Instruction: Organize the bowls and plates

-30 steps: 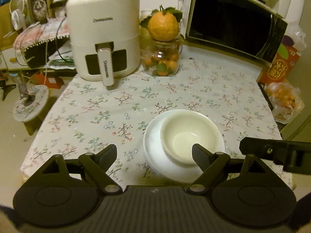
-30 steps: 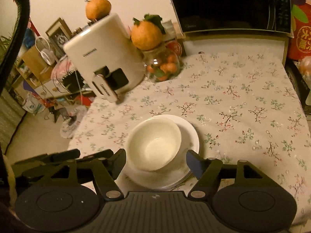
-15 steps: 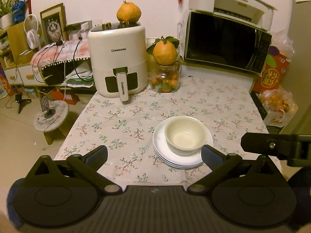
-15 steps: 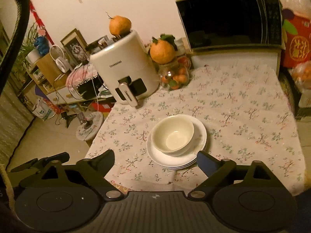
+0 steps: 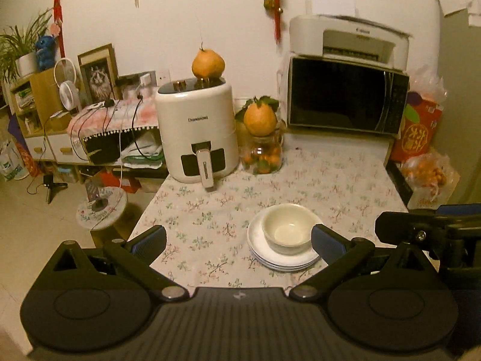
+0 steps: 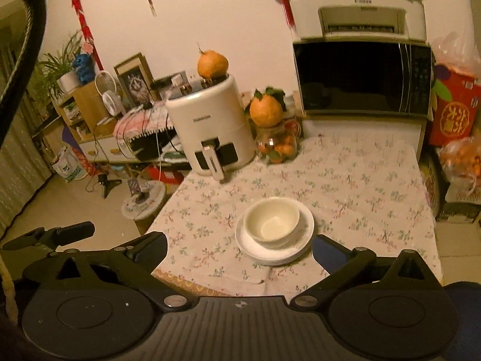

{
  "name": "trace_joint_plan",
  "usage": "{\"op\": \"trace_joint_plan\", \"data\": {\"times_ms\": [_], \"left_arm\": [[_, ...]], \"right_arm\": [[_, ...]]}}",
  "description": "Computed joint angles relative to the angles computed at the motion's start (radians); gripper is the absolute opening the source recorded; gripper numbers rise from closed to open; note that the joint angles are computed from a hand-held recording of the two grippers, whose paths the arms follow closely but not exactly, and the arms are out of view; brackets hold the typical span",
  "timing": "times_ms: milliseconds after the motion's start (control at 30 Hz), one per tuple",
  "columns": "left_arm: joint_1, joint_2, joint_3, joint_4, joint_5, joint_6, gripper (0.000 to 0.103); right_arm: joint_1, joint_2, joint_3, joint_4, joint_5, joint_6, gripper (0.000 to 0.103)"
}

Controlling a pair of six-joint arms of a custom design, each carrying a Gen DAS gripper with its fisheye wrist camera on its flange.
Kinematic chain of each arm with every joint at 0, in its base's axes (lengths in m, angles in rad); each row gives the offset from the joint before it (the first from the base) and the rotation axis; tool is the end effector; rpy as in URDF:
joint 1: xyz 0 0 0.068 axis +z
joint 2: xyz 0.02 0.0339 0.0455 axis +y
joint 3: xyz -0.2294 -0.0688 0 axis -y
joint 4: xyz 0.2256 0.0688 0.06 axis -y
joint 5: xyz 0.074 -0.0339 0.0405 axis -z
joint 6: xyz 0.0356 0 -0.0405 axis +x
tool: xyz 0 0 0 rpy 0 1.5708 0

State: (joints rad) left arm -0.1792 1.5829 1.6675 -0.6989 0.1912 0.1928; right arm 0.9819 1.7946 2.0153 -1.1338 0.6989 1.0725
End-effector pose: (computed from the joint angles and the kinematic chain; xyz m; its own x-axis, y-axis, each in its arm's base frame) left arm 0.3250 -0.0658 0.3589 -0.4938 0.2806 -0.8230 0.4304 0.9013 0.0491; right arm 0.2078 0.2698 0.3650 -0.5774 0.3463 -0.7394 0.1863 0.9376 0.2936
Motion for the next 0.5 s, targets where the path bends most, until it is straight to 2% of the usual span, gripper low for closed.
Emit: {"op": "trace_joint_plan", "data": {"times_ms": [233,500], "left_arm": [[-0.009,-0.037,-0.069,0.064,-0.037,0.01,0.103],[-0.011,0.007,-0.001,-0.024,-0.048,-0.007,0.103]], "right_arm": [[0.038,0.059,0.053,-0.096,0.104,0.083,0.101],[0.024,0.06,0.012,-0.08,0.059,0.111,0.101]]}}
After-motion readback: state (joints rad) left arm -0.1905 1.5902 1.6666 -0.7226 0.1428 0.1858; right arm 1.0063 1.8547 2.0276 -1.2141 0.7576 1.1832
